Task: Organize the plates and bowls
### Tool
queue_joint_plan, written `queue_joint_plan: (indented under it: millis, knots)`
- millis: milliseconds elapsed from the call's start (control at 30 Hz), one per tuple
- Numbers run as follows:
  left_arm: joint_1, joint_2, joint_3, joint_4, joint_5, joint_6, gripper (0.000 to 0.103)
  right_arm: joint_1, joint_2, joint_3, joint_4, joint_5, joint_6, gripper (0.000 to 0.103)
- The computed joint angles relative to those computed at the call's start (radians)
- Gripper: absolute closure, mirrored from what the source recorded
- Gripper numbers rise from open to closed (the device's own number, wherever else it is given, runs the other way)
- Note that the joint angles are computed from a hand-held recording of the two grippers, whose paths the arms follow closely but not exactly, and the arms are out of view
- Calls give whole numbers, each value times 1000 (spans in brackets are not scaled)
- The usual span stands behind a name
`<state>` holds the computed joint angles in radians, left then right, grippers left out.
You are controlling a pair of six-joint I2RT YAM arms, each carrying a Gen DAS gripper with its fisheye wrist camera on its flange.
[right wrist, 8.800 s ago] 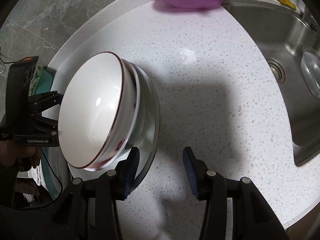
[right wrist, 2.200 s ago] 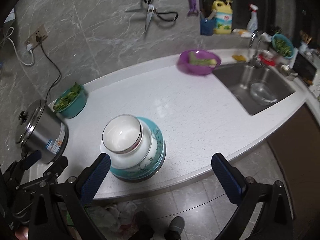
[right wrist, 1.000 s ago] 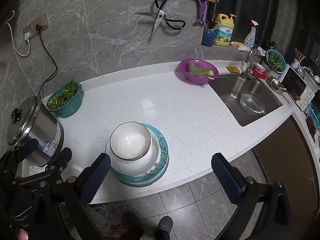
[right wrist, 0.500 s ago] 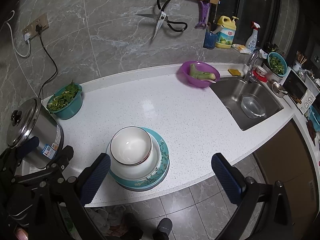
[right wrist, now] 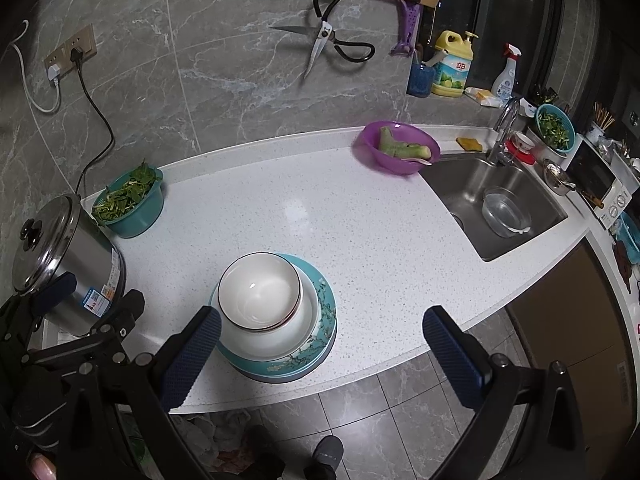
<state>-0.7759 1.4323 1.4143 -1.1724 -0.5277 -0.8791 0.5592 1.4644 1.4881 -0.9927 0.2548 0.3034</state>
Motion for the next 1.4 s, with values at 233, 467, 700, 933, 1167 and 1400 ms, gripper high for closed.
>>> queue_joint_plan:
  millis: [233,467,700,933,1167,1400]
  knots:
    - [8,-2,-5,6,3,11,15,-6,-1,-3,3,-3,-4,0]
    - [42,-9,-20,33,13,58,15,-10,-1,-3,4,-5,-9,0]
    - [56,-12,-22,38,17,73,15,-13,0,-3,5,-10,-14,0]
    - [62,-16,-27,41,18,82,15,-17,-3,-8,9,-11,-19,0]
    - [63,-18,-29,44,19,84,15,-17,-4,-8,10,-11,-18,0]
    - [63,-22,-33,45,19,84,15,-17,-4,-9,10,-11,-20,0]
